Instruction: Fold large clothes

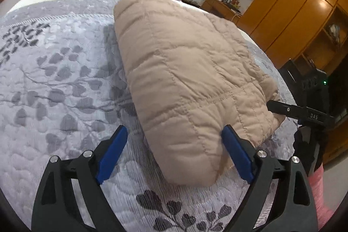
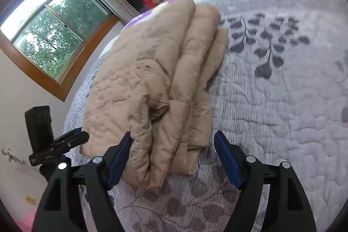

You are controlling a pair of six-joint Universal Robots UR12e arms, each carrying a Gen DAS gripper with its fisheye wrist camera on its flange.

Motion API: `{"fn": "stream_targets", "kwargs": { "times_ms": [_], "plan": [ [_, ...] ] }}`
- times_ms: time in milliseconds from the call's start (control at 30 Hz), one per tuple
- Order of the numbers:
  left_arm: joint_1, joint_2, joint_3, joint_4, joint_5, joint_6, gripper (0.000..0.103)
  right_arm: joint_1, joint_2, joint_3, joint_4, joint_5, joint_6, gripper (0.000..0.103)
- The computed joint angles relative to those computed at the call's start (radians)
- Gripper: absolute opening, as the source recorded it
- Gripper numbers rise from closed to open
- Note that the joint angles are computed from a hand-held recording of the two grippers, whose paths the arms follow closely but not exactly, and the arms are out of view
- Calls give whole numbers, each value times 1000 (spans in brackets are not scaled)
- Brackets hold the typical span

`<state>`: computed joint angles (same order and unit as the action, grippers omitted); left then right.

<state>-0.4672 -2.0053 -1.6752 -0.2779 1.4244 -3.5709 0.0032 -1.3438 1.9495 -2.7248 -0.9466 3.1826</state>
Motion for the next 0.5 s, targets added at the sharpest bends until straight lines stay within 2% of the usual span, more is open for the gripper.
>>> {"fn": "stream_targets", "kwargs": {
  "times_ms": [67, 100, 133, 200, 333, 433, 500],
  "plan": [
    [-14, 16, -7, 0, 59, 17, 88, 16, -32, 19, -42, -72, 6, 76],
    [-22, 23, -7, -3, 90, 18, 88, 27, -49, 27, -58, -111, 9, 80],
    [-31, 33, -12, -5, 124, 18, 90, 35, -61, 33, -67, -136, 12, 90],
    [-45, 47, -16, -18, 170, 14, 90, 60, -94, 59, -104, -217, 21, 98],
    [-89, 70, -19, -67, 310, 11, 93, 110, -136, 89, -123, -347, 22, 99],
    [-116, 86, -34, -77, 407, -3, 95, 124, -151, 102, -123, -377, 44, 99],
    [-127, 95, -46, -64, 445, -16, 95, 133, -165, 109, -115, -394, 48, 99]
  ]
}}
